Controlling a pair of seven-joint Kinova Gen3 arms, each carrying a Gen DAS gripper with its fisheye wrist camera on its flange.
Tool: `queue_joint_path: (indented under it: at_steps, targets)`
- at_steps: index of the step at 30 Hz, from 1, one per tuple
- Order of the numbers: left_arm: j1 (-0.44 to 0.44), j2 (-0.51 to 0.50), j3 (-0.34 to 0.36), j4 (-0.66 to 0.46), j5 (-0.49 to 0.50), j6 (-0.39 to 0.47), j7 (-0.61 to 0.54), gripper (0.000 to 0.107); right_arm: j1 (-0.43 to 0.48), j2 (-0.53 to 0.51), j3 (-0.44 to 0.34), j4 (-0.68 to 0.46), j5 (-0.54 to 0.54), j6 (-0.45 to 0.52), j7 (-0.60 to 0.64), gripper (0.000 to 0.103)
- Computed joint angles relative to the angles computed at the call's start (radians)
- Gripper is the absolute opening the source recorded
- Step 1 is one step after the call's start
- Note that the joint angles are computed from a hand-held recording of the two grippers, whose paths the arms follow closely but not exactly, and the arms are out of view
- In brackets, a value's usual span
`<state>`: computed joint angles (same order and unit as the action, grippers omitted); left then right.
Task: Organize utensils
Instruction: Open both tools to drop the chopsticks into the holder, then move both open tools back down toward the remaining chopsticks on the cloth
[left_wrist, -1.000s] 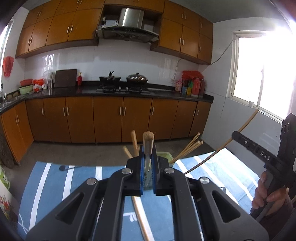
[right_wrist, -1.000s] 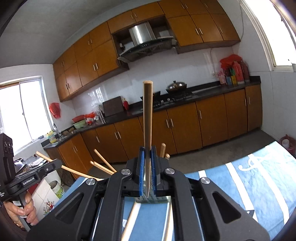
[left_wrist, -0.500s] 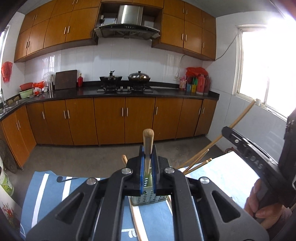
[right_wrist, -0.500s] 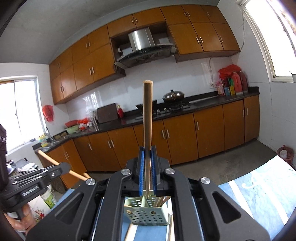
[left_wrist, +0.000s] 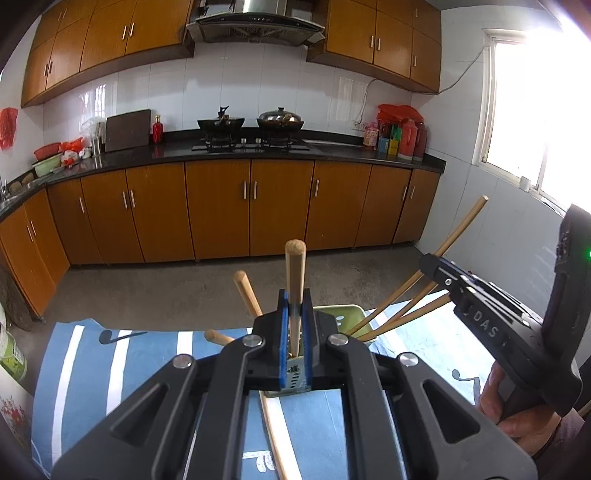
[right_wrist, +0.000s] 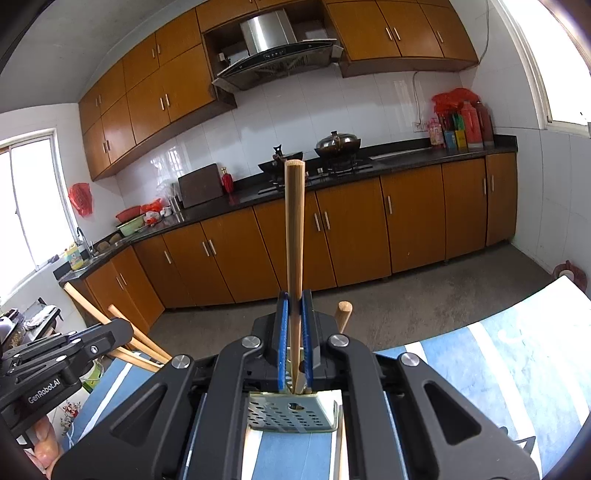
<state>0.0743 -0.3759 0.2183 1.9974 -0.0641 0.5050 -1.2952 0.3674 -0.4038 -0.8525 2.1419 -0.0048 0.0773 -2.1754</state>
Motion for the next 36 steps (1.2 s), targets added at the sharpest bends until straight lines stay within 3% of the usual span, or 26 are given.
queue_joint_path:
  at_steps: [10, 11, 13, 14, 15, 27, 32, 36]
  targets:
    - [0.017, 0.001, -0.038, -0.002, 0.035, -0.001, -0.002, 0.013, -0.053, 0.014, 0.042, -0.038, 0.039, 0.064, -0.008, 0.009]
    - [0.010, -0.011, -0.032, 0.001, 0.033, 0.000, 0.004, 0.015, -0.067, 0.003, 0.058, -0.038, 0.041, 0.071, -0.012, 0.012]
    - [0.005, -0.031, -0.033, 0.002, 0.034, 0.004, 0.007, 0.019, -0.079, -0.019, 0.075, -0.028, 0.044, 0.069, -0.024, 0.026]
    - [0.006, -0.043, -0.036, 0.001, 0.038, 0.008, 0.006, 0.019, -0.084, -0.034, 0.085, -0.020, 0.044, 0.066, -0.029, 0.039]
    - [0.005, -0.056, -0.040, 0.004, 0.040, 0.011, 0.006, 0.020, -0.098, -0.056, 0.103, -0.010, 0.042, 0.066, -0.031, 0.042]
    - [-0.033, -0.284, -0.068, 0.110, 0.058, 0.116, -0.008, 0.024, -0.269, -0.214, 0.307, 0.119, 0.009, 0.204, -0.029, 0.043]
    - [-0.074, -0.345, -0.052, 0.214, 0.047, 0.154, -0.015, 0.026, -0.307, -0.189, 0.297, 0.198, -0.002, 0.247, -0.053, 0.043]
    - [-0.086, -0.324, -0.040, 0.309, 0.060, 0.147, -0.011, 0.029, -0.352, -0.090, 0.242, 0.262, -0.010, 0.215, -0.090, 0.043]
